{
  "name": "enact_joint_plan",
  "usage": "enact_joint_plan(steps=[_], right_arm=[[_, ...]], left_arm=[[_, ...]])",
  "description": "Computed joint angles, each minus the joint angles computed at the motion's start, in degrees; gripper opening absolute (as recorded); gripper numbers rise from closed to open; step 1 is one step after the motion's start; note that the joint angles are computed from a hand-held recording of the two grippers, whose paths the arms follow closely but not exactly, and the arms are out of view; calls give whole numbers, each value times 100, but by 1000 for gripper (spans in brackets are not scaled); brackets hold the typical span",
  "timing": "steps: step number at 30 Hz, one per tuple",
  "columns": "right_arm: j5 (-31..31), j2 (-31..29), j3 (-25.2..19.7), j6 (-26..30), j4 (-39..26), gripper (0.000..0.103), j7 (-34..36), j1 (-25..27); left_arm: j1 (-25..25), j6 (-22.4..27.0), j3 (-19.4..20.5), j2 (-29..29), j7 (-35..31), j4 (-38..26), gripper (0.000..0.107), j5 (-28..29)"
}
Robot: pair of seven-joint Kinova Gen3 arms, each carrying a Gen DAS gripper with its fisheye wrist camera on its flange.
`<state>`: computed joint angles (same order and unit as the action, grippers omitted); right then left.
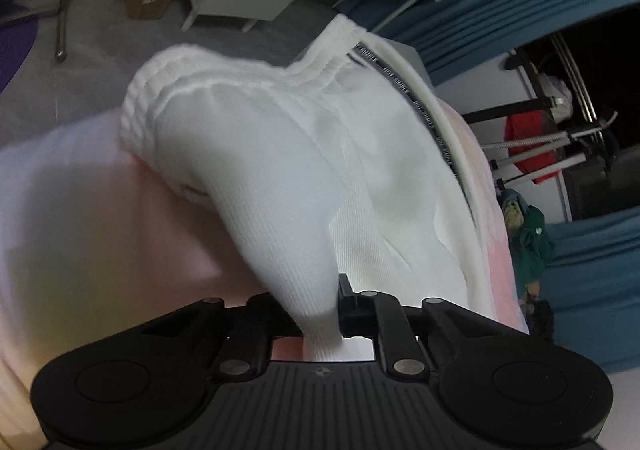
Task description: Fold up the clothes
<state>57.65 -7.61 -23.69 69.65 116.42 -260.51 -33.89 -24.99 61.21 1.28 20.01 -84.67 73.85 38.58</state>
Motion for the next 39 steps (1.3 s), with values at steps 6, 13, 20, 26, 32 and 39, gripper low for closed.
enact_joint_plan(steps=[6, 13, 20, 26, 32, 39], right_arm=[[121, 72, -223, 693, -156, 6, -25, -175], [-377, 329, -460, 1843, -700, 5, 174, -368], [-1567, 40, 304, 569, -449, 6, 14, -320], [-1558, 109, 80, 776, -647, 8, 290, -53], [-984, 470, -230, 1893, -1110, 13, 58, -367], [-772, 995, 543, 3412, -1788, 65, 285, -1609]], left_arm=[[-247, 454, -8, -149, -253, -330, 11, 181], [-471, 1117, -148, -158, -335, -621, 11, 158], [-167, 1204, -165, -6, -524, -661, 16, -614], [-201, 1203, -172, -156, -948, -607, 39, -778], [-228, 958, -287, -709, -1925, -299, 75, -850], [80, -13, -473, -1633, -3368, 525, 85, -517]])
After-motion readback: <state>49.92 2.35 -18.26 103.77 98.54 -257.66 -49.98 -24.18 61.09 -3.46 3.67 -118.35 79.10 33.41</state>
